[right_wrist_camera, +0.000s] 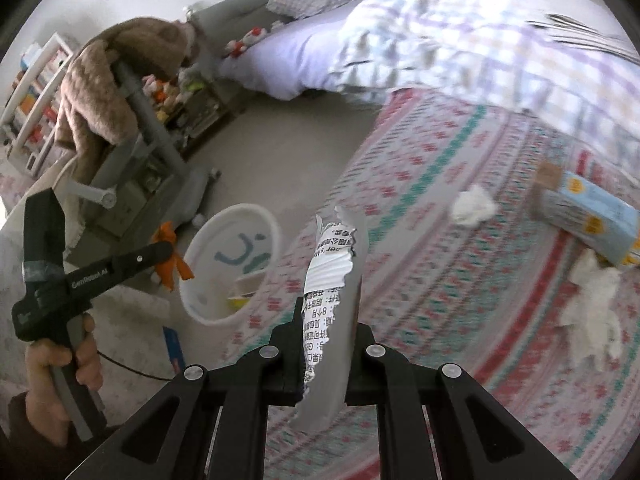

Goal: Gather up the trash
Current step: 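Drop the carrot and wrapper into the wastebasket by opening both grippers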

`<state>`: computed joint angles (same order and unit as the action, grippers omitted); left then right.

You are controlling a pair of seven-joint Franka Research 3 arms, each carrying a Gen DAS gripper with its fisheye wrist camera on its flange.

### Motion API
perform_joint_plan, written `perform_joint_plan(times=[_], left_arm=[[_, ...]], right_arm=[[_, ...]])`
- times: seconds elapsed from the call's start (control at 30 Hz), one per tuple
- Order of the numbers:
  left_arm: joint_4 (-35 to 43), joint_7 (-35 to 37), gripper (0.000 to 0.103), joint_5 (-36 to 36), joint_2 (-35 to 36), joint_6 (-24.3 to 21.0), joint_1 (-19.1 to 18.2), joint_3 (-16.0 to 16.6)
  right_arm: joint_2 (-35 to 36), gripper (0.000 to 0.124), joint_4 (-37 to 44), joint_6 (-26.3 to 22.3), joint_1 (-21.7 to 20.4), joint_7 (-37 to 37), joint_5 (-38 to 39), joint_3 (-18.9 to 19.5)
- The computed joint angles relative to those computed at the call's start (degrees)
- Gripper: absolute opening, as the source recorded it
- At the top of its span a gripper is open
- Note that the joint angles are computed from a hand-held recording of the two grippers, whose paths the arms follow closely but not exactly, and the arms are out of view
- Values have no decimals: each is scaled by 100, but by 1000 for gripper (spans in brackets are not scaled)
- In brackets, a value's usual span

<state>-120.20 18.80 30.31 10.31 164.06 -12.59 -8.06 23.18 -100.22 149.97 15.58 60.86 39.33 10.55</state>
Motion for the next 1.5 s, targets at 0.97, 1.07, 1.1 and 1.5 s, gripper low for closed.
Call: perform_joint_plan(times=[0.97, 1.07, 1.1, 1.5], left_arm=[[-1021, -233, 93, 106, -953, -1285, 584, -60], [-1067, -299, 100, 285, -1013, -1396, 606, -82], [-1074, -290, 100, 284, -1022, -1389, 616, -86], [-1060, -19, 101, 67, -987, -1110, 571, -168]], right_arm=[[2318, 17, 3115, -795, 1315, 1996, -1895, -107], [2312, 57, 3099, -731, 1309, 2095, -1909, -114], [2266, 79, 3025, -613, 1324, 2178, -1905, -131], [1259, 82, 1662, 249, 1025, 2178, -1801, -132]])
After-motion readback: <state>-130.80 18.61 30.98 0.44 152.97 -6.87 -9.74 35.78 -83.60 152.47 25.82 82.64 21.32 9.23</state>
